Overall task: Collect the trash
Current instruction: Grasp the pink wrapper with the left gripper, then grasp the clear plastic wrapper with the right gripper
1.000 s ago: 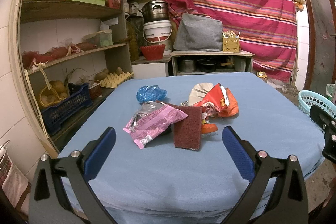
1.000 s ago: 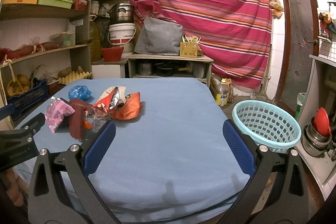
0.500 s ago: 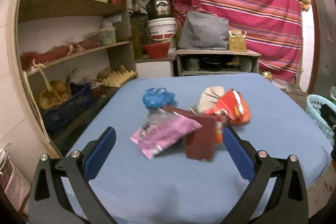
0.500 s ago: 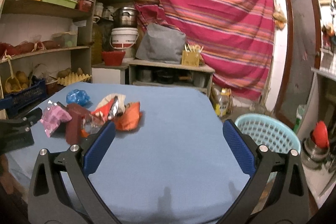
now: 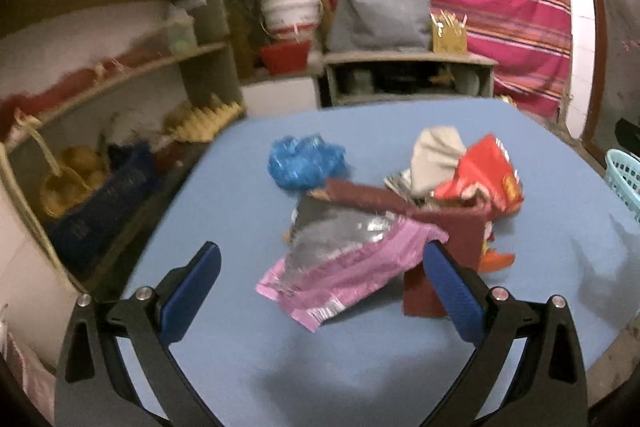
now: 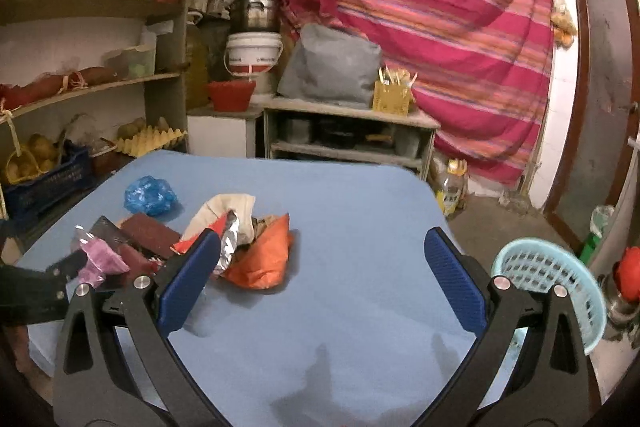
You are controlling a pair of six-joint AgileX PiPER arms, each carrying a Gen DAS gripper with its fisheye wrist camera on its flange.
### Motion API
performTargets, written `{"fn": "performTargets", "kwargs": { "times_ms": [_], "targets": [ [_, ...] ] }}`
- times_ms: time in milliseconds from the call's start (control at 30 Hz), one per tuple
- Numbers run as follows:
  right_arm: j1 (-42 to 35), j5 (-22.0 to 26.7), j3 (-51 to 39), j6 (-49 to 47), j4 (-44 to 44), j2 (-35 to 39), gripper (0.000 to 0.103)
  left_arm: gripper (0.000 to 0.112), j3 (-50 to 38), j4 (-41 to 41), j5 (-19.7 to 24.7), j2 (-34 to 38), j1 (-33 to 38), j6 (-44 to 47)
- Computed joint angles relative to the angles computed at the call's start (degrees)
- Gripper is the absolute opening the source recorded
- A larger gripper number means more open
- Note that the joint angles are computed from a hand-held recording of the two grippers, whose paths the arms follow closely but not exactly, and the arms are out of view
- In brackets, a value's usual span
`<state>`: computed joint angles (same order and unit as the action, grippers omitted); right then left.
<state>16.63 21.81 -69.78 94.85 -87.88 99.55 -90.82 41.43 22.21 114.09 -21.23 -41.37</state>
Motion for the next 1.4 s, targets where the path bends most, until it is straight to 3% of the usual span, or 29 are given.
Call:
{"fn": "performTargets", "kwargs": {
  "times_ms": [133,200,367,467,500,600,733,833,900,1000,1300,1400],
  "targets": [
    [-4.09,-6.21,-1.8,-6.76,11.7,3.03,0.099,0.099,-4.2,-5.43,0.58,3.95,1.01,5.88],
    [-4.6,-5.72,-3.36,-9.71,14.9,4.8,0.099,0.094,-6.96,-6.84,1.8,6.08,1.12,7.86],
    [-5.63,-6.03,-5.76,-19.5,25.17,7.41,0.099,0.055,-12.43,-20.58,3.83,9.18,2.38,22.18],
    [-6.15,-7.7,-6.09,-27.07,33.73,7.84,0.099,0.051,-13.14,-24.46,4.03,9.37,3.25,25.47],
    [-6.12,-7.95,-6.05,-28.97,35.8,7.77,0.099,0.044,-13.0,-25.71,4.14,9.09,3.63,26.33],
    [-4.79,-8.18,-5.82,-28.44,35.48,7.51,0.099,0.033,-12.13,-31.35,4.26,8.16,4.85,30.97],
    [-2.23,-7.72,-6.63,-29.65,36.3,7.53,0.099,0.03,-10.9,-35.12,4.74,6.67,6.39,33.75],
    [0.4,-6.83,-8.18,-28.94,34.65,8.17,0.099,0.027,-7.23,-36.68,2.67,3.82,7.37,34.49],
    [2.38,-5.54,-9.66,-29.52,34.23,9.23,0.099,0.025,-4.93,-33.68,1.23,2.22,7.47,31.73],
    [4.15,-3.37,-12.81,-35.48,39.31,11.66,0.099,0.025,-2.47,-30.43,-0.03,0.32,8.08,28.53],
    [5.01,1.31,-22.32,-54.21,60.28,19.65,0.099,0.025,0.91,-36.86,-1.58,-2.48,10.21,33.82],
    [4.35,3.06,-26.85,-61.59,68.91,22.75,0.089,0.025,1.01,-39.09,-1.66,-2.72,10.38,36.01]
  ]
}}
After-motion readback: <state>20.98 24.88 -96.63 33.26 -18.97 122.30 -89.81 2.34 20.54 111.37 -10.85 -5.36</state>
